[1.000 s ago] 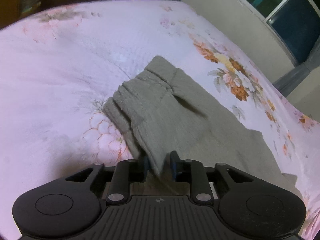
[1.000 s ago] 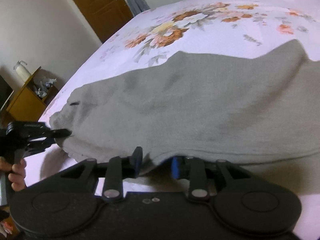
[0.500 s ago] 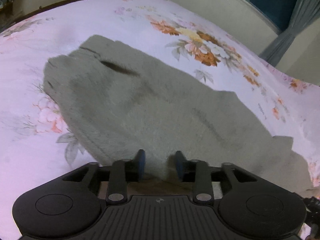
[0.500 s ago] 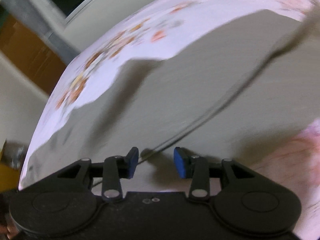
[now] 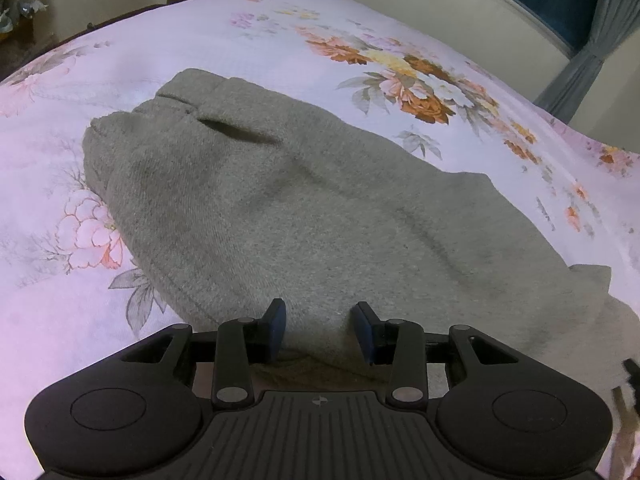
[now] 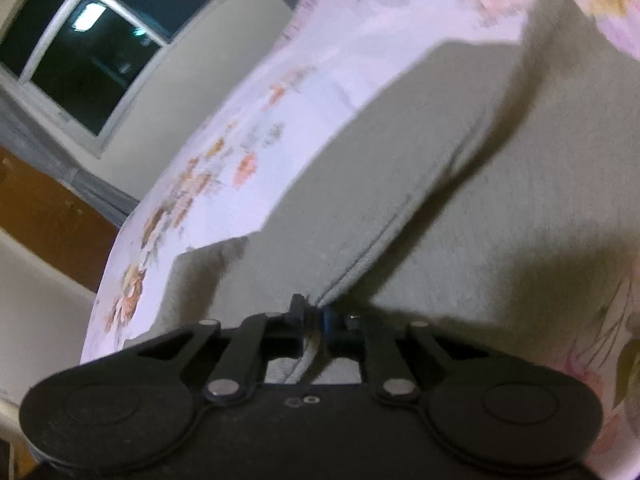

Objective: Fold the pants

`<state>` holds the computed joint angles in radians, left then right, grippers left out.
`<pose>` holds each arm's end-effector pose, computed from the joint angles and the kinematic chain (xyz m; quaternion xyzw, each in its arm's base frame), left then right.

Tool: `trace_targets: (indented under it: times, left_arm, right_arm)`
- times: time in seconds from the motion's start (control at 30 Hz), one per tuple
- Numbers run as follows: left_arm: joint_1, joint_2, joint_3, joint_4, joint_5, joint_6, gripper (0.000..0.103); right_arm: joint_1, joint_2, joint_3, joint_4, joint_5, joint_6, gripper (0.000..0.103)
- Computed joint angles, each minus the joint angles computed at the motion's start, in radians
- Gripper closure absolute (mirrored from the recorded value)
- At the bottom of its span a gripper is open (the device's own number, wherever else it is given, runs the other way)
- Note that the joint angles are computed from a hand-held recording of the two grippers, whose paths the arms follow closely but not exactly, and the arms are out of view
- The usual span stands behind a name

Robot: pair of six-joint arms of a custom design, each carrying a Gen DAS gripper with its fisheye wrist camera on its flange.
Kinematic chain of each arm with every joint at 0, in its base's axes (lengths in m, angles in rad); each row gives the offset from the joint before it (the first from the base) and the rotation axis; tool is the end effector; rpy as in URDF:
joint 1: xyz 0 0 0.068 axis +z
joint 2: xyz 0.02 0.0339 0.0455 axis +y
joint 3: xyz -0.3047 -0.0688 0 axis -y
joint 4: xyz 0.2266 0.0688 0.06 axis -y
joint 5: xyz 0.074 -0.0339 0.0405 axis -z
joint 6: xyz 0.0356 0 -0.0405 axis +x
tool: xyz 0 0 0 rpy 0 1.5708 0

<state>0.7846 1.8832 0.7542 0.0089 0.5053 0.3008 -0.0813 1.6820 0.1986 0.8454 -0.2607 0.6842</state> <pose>0.2320 0.2072 0.1296 -0.1718 0.9297 -0.0969 0.3111 0.2205 -0.0088 0.1313 0.2765 0.8434 0.2432 0.3913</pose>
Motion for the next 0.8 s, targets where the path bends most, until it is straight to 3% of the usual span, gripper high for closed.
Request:
trace_targets:
  times: [0.1,0.3,0.37,0.5,0.57,0.6,0.67,0.8]
  left_arm:
    - [-0.001,-0.006,-0.008,0.007,-0.003,0.013,0.065]
    - [0.009,0.004,0.003,-0.002,0.016,0.018,0.065]
    - [0.012,0.005,0.000,0.003,0.019,0.024,0.065]
    - [0.010,-0.003,-0.010,0.011,0.011,0.034,0.065]
    - [0.007,-0.009,-0.014,0.011,0.004,0.037,0.065]
    - [0.006,-0.010,-0.015,0.012,0.003,0.038,0.065]
    - [0.001,-0.011,-0.017,0.018,-0.004,0.030,0.064]
    - [-0.010,-0.011,-0.022,0.034,-0.019,0.014,0.064]
  right_arm:
    - [0.018,-0.143,-0.012,-0.039,0.041,-0.041,0.097]
    - [0.077,-0.492,-0.013,-0.296,0.066,-0.179,0.097]
    - [0.066,-0.457,-0.050,-0.318,0.044,-0.205,0.097]
    - [0.067,-0.146,-0.092,-0.176,0.103,-0.236,0.097]
    - [0.020,-0.065,-0.098,-0.099,0.042,-0.223,0.096]
    - [-0.002,-0.075,-0.088,-0.123,0.017,-0.230,0.094]
    - [-0.053,-0.112,-0.066,-0.170,-0.053,-0.249,0.076]
    - [-0.174,-0.178,-0.062,-0.179,-0.136,-0.245,0.054]
